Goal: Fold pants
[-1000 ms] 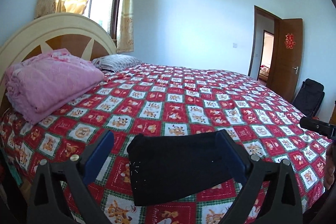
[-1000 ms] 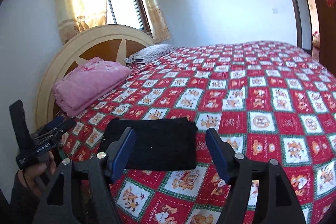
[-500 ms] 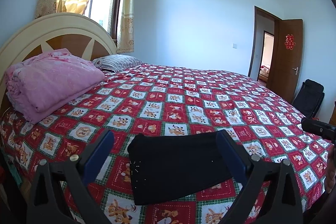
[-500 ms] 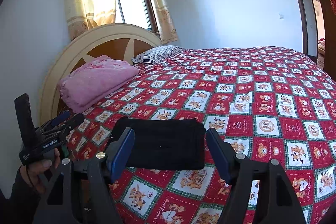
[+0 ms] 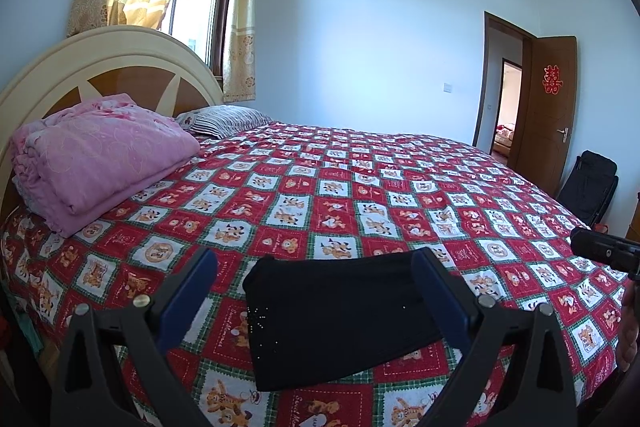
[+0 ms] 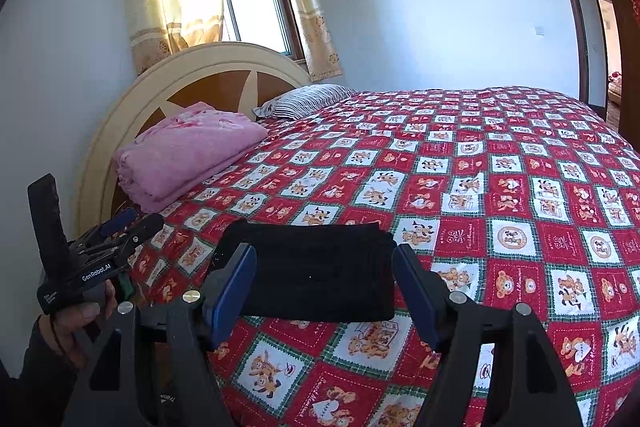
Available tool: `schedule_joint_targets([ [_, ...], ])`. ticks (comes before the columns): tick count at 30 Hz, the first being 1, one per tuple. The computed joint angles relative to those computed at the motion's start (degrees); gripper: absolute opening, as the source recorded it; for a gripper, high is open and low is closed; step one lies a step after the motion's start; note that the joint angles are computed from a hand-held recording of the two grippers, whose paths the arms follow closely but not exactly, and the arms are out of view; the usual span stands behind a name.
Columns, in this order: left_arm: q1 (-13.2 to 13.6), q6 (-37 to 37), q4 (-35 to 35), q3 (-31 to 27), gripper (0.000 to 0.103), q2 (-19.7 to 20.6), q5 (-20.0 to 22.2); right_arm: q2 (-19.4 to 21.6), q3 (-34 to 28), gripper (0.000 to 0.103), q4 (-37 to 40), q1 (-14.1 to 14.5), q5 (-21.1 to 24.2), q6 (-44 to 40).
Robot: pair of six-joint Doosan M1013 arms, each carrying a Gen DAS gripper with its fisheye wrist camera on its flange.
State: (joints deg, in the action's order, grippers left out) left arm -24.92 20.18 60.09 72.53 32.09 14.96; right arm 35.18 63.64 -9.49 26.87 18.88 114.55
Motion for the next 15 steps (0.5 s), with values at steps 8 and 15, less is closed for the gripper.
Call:
schedule_joint_targets([
  [8, 0.0, 0.9, -0.9, 0.0, 0.100, 0.0, -0.1, 0.1, -0.1, 0.072, 0.8, 0.0, 0.0, -0.8],
  [15, 0.1, 1.0, -1.0, -0.1, 0.100, 0.0, -0.1, 0.1, 0.0, 0.072, 0.9, 0.1, 0.0, -0.8],
])
